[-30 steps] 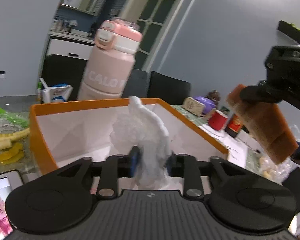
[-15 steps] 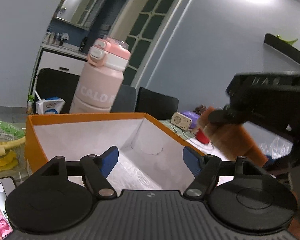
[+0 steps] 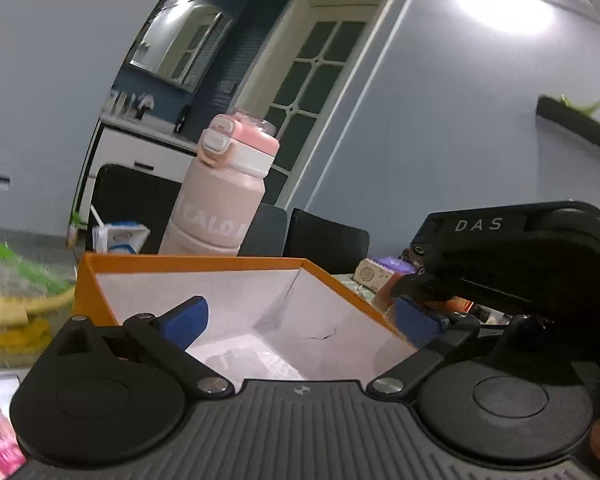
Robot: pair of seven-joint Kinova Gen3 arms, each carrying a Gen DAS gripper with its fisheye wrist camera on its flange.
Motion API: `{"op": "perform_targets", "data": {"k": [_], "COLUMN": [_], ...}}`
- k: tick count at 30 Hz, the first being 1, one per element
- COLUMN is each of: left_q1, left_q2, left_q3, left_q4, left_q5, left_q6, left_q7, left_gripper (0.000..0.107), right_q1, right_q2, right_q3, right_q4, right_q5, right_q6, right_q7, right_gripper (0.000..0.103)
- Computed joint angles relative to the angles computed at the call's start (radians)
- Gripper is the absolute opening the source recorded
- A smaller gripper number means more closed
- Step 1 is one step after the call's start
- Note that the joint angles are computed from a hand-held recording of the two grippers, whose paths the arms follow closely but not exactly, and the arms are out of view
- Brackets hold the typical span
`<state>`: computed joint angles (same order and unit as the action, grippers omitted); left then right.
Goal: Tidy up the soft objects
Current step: 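Lower the bear sponge into the orange box and open the right gripper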
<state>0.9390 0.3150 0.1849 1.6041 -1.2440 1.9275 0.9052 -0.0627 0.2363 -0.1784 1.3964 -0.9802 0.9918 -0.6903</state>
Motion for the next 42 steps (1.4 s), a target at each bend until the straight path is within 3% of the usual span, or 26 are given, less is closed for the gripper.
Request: {"op": "perform_targets", "data": {"k": [7, 14, 16, 18, 19, 34, 42], "left_q1": [-0.005, -0.01, -0.009, -0.006, -0.004, 0.003, 0.028], "left_q2": [0.004, 0.026, 0.034, 0.036, 0.036, 0.036, -0.027], "left_q3": [-0.018, -0.013, -0.017, -0.023, -0.025, -0.03, -0.001], "left_q4": [-0.022, -0.049, -0.065, -0.071, -0.07, -0.071, 0.0], "left_q5": [0.056, 0.069, 0.074, 0.077, 0.078, 0.078, 0.033], "left_q6": [-0.004, 0.022, 0.029, 0.032, 0.031, 0.032, 0.057], "left_q7": [0.049, -0.008, -0.037, -0.04, -0.04, -0.042, -0.04], "left_gripper": [0.103, 0.103, 0.103, 0.103, 0.103, 0.103, 0.103], "right_q1": [0.005, 0.016, 0.016, 0.036, 0.042, 0.081, 0.09], "right_q2": [0.084, 0.132, 0.143, 0.174, 0.193, 0.222, 0.175], "right_q3": [-0.016, -0.04, -0.041, -0.057, -0.062, -0.08, -0.07], "right_q4": [-0.077, -0.112, -0.121, -0.144, -0.167, -0.2, -0.156], "right_q5": [0.014, 0.011, 0.013, -0.019, -0.024, -0.076, -0.099], "right_q6": [0.108, 0.151, 0.156, 0.2, 0.238, 0.326, 0.301], "right_q7": [-0.058, -0.106, -0.132, -0.142, -0.152, -0.157, -0.092], "right_gripper": [0.075, 0.075, 0.081, 0.099, 0.099, 0.1, 0.1]}}
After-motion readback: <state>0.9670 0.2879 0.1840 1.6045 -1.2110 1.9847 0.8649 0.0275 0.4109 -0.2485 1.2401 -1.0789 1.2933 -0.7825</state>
